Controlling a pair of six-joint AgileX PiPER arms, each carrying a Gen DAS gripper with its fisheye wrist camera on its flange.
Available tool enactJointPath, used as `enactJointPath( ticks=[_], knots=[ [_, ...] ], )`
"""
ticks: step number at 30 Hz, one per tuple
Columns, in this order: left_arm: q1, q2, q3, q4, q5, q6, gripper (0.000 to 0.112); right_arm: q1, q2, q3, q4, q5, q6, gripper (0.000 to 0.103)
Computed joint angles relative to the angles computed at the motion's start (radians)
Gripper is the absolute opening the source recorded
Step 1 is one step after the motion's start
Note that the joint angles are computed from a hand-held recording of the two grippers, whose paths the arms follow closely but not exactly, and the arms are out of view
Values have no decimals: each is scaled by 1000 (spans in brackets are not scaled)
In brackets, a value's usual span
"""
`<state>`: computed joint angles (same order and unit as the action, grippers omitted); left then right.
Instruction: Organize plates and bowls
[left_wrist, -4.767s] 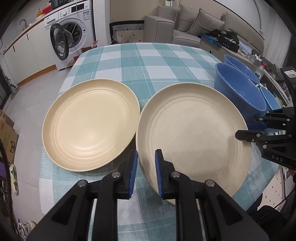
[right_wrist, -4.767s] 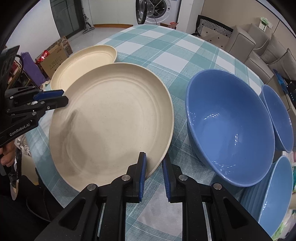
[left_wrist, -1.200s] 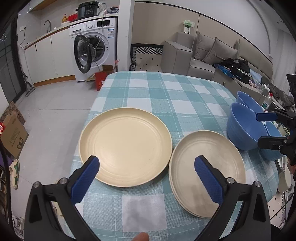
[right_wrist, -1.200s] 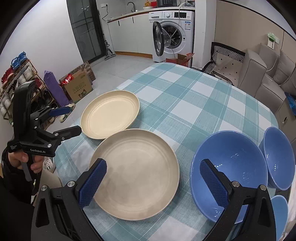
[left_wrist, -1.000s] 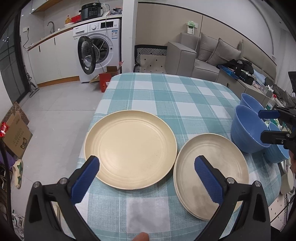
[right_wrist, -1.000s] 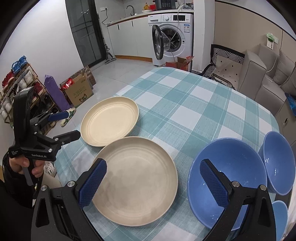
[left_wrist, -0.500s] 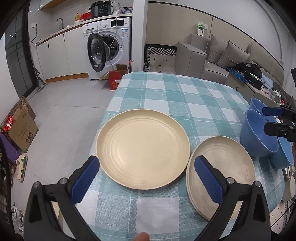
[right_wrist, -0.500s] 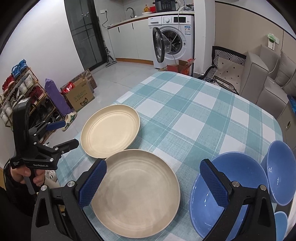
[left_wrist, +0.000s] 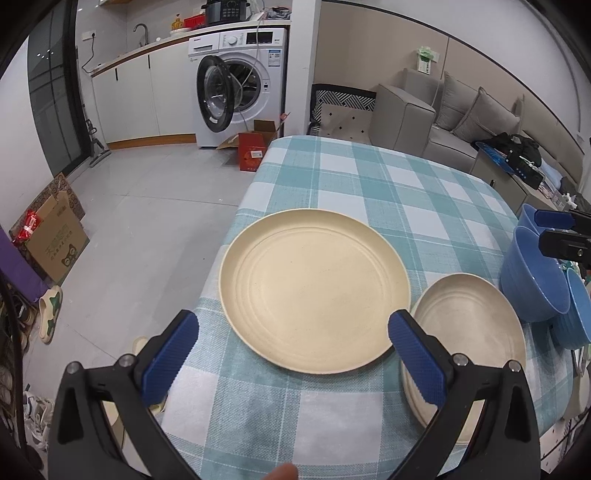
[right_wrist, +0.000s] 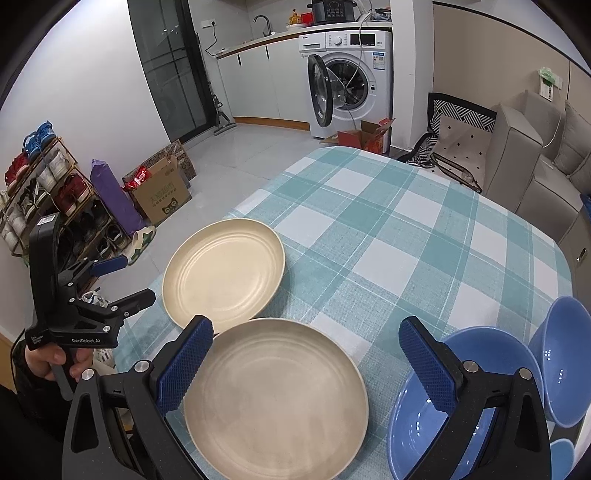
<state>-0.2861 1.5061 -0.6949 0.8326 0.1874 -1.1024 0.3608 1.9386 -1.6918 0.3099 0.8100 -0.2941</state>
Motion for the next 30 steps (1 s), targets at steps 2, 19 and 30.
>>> enactJointPath(
  ticks=[2, 19, 30],
  knots=[
    [9, 8, -2, 9, 9, -15, 103, 6, 20, -32, 0, 11, 2, 102],
    [118, 63, -1, 128, -25, -140, 103, 72, 251, -365, -34, 144, 68, 102],
    [195, 108, -13, 140, -76, -136, 103, 81, 375, -552, -64, 205, 157, 102]
  ],
)
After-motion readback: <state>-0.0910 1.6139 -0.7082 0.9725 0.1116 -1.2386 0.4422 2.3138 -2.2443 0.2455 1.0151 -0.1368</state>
